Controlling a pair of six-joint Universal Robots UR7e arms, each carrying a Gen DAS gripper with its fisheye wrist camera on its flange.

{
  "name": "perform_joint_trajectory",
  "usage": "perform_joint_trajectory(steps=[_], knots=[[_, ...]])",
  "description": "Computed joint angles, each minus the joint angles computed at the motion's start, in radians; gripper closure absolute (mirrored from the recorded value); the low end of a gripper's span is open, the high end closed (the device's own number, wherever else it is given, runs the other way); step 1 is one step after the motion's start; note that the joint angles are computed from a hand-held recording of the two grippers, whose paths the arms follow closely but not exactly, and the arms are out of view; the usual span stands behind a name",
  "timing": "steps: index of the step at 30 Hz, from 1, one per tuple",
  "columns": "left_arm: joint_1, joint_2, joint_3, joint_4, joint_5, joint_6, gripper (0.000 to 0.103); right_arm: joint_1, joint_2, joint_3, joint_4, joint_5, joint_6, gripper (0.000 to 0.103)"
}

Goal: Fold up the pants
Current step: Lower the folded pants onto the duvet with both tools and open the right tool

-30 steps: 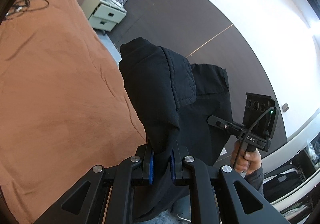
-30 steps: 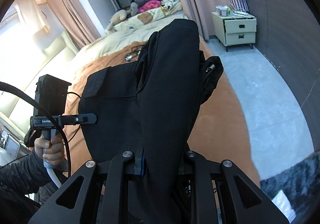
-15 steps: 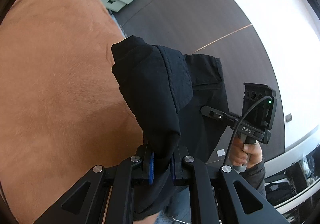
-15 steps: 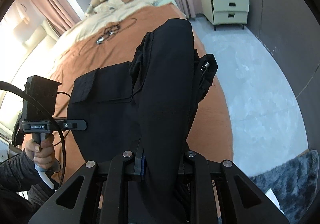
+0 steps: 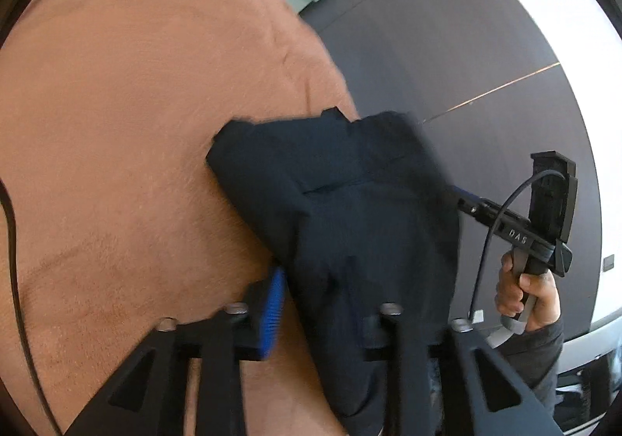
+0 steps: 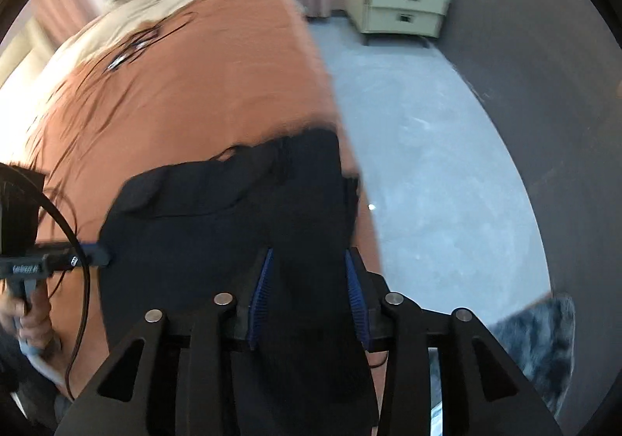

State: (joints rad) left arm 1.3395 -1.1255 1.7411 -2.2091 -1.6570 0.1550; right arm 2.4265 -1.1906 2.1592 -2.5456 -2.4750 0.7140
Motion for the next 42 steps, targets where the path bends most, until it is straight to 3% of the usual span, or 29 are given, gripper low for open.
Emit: perform_joint_trajectory(steps=[2, 4, 8, 11, 13, 16, 17, 18, 19, 21, 24, 28, 34, 36, 42], knots=[[0.002, -0.01, 0.01, -0.025, 0.007, 0.007, 0.056, 0.044, -0.01, 0.012, 0.014, -0.032, 0.07, 0.066], [0.003, -0.002, 0.007, -0.049, 0.006, -0.011, 0.041, 0.089, -0.012, 0.024, 0.039, -0.07, 0.143, 0.066], [0.015, 0.015, -0.009, -0.044, 0.001, -0.031, 0.041, 0.175, -0.008, 0.057, 0.031, -0.104, 0.26, 0.066], [0.016, 0.05, -0.042, -0.024, 0.0, -0.058, 0.041, 0.226, 0.014, 0.072, -0.036, -0.123, 0.268, 0.072], [0.014, 0.079, -0.059, -0.035, -0.015, -0.077, 0.041, 0.244, 0.029, 0.083, -0.111, -0.111, 0.23, 0.072], [0.021, 0.128, -0.094, -0.067, -0.047, -0.113, 0.043, 0.251, 0.059, 0.066, -0.109, -0.092, 0.234, 0.072], [0.02, 0.133, -0.097, -0.084, -0.047, -0.118, 0.049, 0.248, 0.052, 0.078, -0.116, -0.091, 0.234, 0.072], [0.018, 0.131, -0.099, -0.093, -0.041, -0.115, 0.068, 0.248, 0.056, 0.08, -0.125, -0.088, 0.241, 0.072], [0.013, 0.128, -0.091, -0.115, -0.027, -0.107, 0.077, 0.247, 0.042, 0.092, -0.121, -0.087, 0.249, 0.072], [0.014, 0.119, -0.078, -0.153, -0.033, -0.098, 0.08, 0.237, 0.029, 0.108, -0.101, -0.092, 0.28, 0.072], [0.01, 0.088, -0.037, -0.207, -0.019, -0.075, 0.079, 0.216, 0.021, 0.115, -0.056, -0.098, 0.325, 0.072], [0.01, 0.069, -0.026, -0.154, 0.012, -0.089, 0.067, 0.242, 0.032, 0.12, -0.092, -0.095, 0.345, 0.072], [0.011, 0.0, 0.044, -0.074, -0.009, -0.042, 0.066, 0.281, 0.022, 0.147, -0.062, -0.066, 0.395, 0.072], [0.007, -0.031, 0.079, -0.055, -0.011, -0.03, 0.066, 0.251, 0.032, 0.148, -0.095, -0.067, 0.358, 0.072], [0.002, -0.1, 0.149, 0.001, -0.026, -0.024, 0.066, 0.246, 0.047, 0.149, -0.125, -0.067, 0.349, 0.072]])
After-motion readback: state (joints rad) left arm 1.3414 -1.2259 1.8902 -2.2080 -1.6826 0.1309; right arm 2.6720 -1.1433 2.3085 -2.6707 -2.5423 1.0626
